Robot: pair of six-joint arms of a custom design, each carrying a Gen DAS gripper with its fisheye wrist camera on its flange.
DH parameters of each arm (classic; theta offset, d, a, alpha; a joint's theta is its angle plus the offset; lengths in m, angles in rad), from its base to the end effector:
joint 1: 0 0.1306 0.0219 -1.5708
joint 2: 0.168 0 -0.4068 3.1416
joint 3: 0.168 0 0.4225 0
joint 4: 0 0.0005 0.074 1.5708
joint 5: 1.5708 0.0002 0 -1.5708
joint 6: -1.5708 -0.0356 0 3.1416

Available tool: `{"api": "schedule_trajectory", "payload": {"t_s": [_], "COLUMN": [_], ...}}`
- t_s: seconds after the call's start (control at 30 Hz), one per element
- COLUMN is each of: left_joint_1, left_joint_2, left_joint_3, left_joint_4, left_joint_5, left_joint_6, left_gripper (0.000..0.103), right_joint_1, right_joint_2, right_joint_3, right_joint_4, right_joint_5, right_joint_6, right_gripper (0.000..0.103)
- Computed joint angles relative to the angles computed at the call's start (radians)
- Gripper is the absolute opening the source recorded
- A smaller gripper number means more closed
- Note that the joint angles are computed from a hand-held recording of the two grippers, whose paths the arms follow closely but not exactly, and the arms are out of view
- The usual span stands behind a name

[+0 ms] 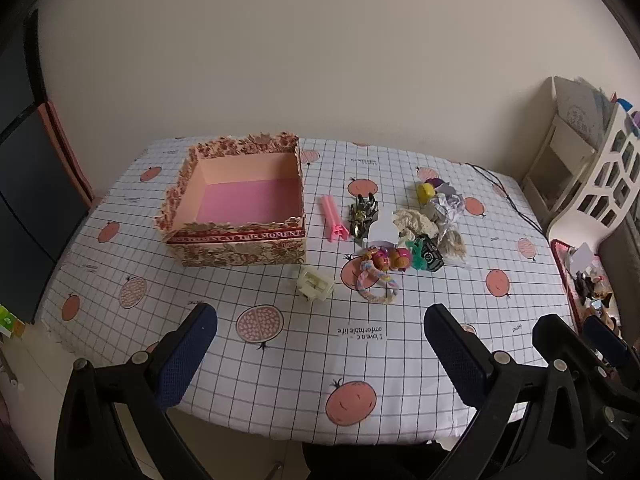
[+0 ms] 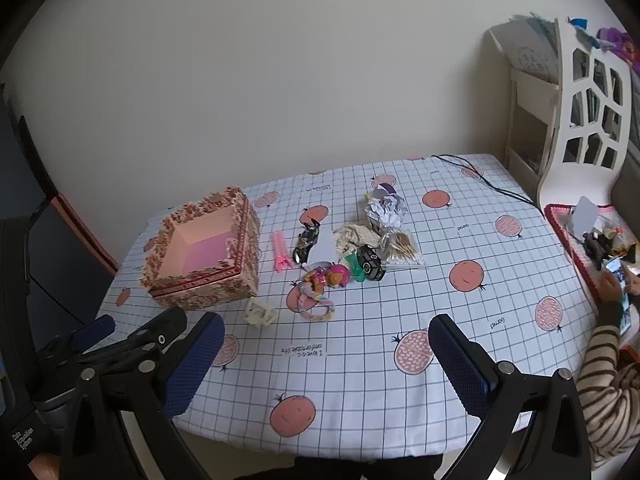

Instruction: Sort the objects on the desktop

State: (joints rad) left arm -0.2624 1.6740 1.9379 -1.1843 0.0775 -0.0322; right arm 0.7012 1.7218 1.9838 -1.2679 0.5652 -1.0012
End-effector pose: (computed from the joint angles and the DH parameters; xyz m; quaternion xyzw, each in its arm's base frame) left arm 0.5833 -0.1601 0.5455 0.1512 0.9348 -0.0731 0.3129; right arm 0.4811 0.3806 0.5383 0.2147 0.9003 0.0248 0.3778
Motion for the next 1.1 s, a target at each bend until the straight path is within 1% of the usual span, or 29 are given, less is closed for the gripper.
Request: {"api": "schedule_trajectory", "payload": {"t_s": [0.2, 0.5, 0.7, 0.77, 0.93, 1.1], "left_joint_1": [-0.021, -0.038, -0.039, -0.039, -0.033, -0.028], "left_joint_2": [0.094, 0.236, 0.308, 0.323, 0.361, 0.379], "left_joint_3": [0.075, 0.184, 0.230, 0.230, 0.234, 0.216], "left_joint_4": [-0.033, -0.073, -0.073, -0.056, -0.045, -0.022], "left_joint_5": [-0.022, -0.029, -0.036, -0.036, -0.040, -0.038], "left_joint_6": [0.004, 0.023, 0.044, 0.055, 0.065, 0.048], "left_gripper": [0.103, 0.103, 0.103, 0.103, 0.103, 0.103], "right_joint_1": [-0.062, -0.136, -0.175, -0.184, -0.199, -0.212], "right_joint_2": [0.023, 0.068, 0.115, 0.131, 0.167, 0.191], "right_joint_3": [-0.026, -0.059, -0.059, -0.058, -0.058, -0.069], "right_joint_4": [0.040, 0.110, 0.153, 0.166, 0.188, 0.224], "right_joint_5": [-0.075, -0.181, -0.242, -0.256, -0.296, -0.344], "right_joint_6": [0.029, 0.066, 0.092, 0.101, 0.120, 0.126], "right_gripper": [0.103, 0.103, 0.103, 0.103, 0.103, 0.103]}}
